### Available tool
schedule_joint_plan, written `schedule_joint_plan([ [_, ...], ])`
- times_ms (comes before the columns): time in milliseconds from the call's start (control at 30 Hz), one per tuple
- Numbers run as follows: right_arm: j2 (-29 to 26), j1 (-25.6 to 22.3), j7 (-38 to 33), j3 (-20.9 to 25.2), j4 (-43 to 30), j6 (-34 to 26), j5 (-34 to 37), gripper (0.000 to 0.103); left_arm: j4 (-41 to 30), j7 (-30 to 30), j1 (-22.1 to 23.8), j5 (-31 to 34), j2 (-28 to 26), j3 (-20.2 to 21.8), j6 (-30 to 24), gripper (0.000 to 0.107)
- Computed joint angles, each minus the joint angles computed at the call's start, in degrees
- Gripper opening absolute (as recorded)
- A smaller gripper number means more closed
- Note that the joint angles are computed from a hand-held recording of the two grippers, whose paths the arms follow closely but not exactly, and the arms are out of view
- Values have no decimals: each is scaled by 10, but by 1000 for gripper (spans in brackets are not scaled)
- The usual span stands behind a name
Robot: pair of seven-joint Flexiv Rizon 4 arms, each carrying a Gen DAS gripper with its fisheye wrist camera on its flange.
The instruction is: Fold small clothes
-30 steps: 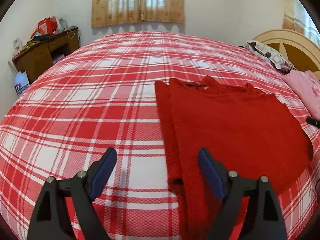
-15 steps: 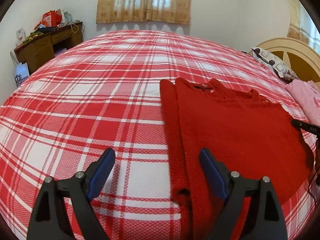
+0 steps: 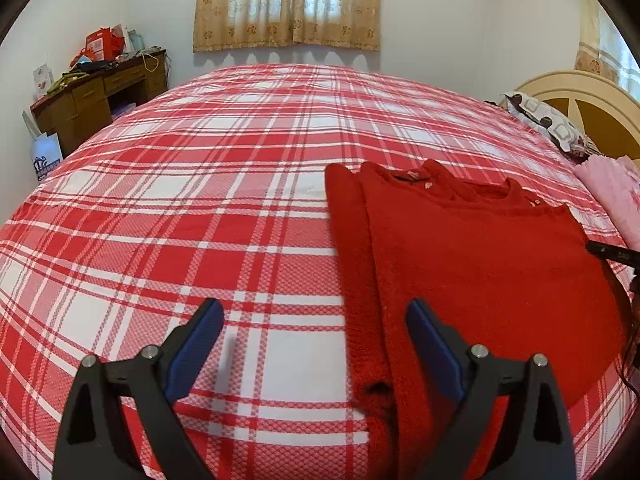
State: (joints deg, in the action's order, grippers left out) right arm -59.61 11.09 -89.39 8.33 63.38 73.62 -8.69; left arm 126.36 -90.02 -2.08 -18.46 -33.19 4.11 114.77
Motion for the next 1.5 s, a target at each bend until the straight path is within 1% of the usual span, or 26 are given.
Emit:
schedule_joint_plan([
  [33, 12, -10, -20, 23, 21, 14, 7, 40, 1, -4, 10, 7, 0, -8, 1, 96],
  [100, 35, -41, -79, 84, 67, 32, 24, 42, 4, -14, 24, 17, -1, -19, 6, 96],
  [133, 41, -50, -100, 102, 82, 32, 30, 42, 4, -16, 24, 18, -1, -19, 6, 96],
  [167, 48, -55, -115, 110, 98, 33, 35, 42, 5, -18, 22, 18, 0, -17, 8, 96],
  [200, 53, -53, -119, 105, 114, 32, 39, 42, 6, -19, 17, 15, 0, -13, 9, 96],
  [267, 52, -44, -108, 85, 122, 18, 40, 42, 5, -15, 0, 0, 0, 2, 2, 100],
  [300, 45, -55, -124, 98, 124, 36, 52, 43, 6, -14, -5, -4, 0, 5, 0, 100],
  [367, 45, -69, -132, 116, 124, 38, 65, 43, 2, -8, -1, -2, 1, 3, -13, 103],
  [433, 62, -73, -125, 119, 141, 51, 82, 43, 0, -11, 11, 5, 1, -7, -21, 103],
  [500, 82, -86, -143, 137, 176, 83, 90, 48, 6, -18, 13, 5, 7, -7, -21, 103],
  [533, 88, -83, -153, 133, 184, 87, 95, 51, 10, -19, 12, 7, 10, -7, -19, 103],
  [567, 97, -69, -141, 110, 204, 93, 76, 52, 19, -22, 14, 13, 15, -9, -11, 103],
  [600, 101, -47, -124, 76, 214, 86, 64, 52, 27, -26, 21, 22, 18, -14, -1, 103],
  [633, 98, -38, -113, 61, 214, 74, 55, 52, 37, -30, 28, 34, 21, -20, 12, 103],
  [667, 90, -45, -100, 64, 213, 65, 35, 52, 40, -30, 26, 35, 21, -18, 15, 103],
  [700, 88, -41, -120, 61, 218, 93, 52, 52, 41, -29, 26, 37, 20, -17, 15, 103],
  [733, 91, -35, -106, 52, 224, 96, 41, 52, 41, -28, 28, 39, 18, -18, 12, 103],
  [867, 110, 0, -57, 7, 249, 103, 18, 52, 38, -44, 61, 61, 18, -41, 3, 103],
  [933, 121, 0, -56, 8, 273, 122, 4, 52, 42, -47, 65, 70, 21, -41, 6, 103],
  [1067, 142, 18, -61, 1, 322, 171, -32, 53, 64, -52, 79, 94, 31, -36, 42, 103],
  [1167, 151, 32, -65, 3, 345, 195, -56, 53, 76, -71, 129, 130, 36, -54, 49, 103],
  [1267, 155, 44, -72, 12, 361, 215, -79, 54, 78, -86, 155, 144, 35, -60, 44, 103],
  [1333, 153, 43, -77, 28, 363, 214, -92, 54, 79, -108, 199, 178, 34, -89, 43, 103],
  [1400, 153, 60, -81, 21, 372, 223, -103, 54, 77, -126, 230, 202, 33, -110, 36, 103],
  [1467, 154, 86, -85, 3, 383, 239, -114, 54, 73, -142, 260, 231, 28, -133, 37, 103],
  [1500, 155, 97, -87, -4, 390, 247, -117, 55, 73, -144, 263, 237, 29, -134, 35, 103],
])
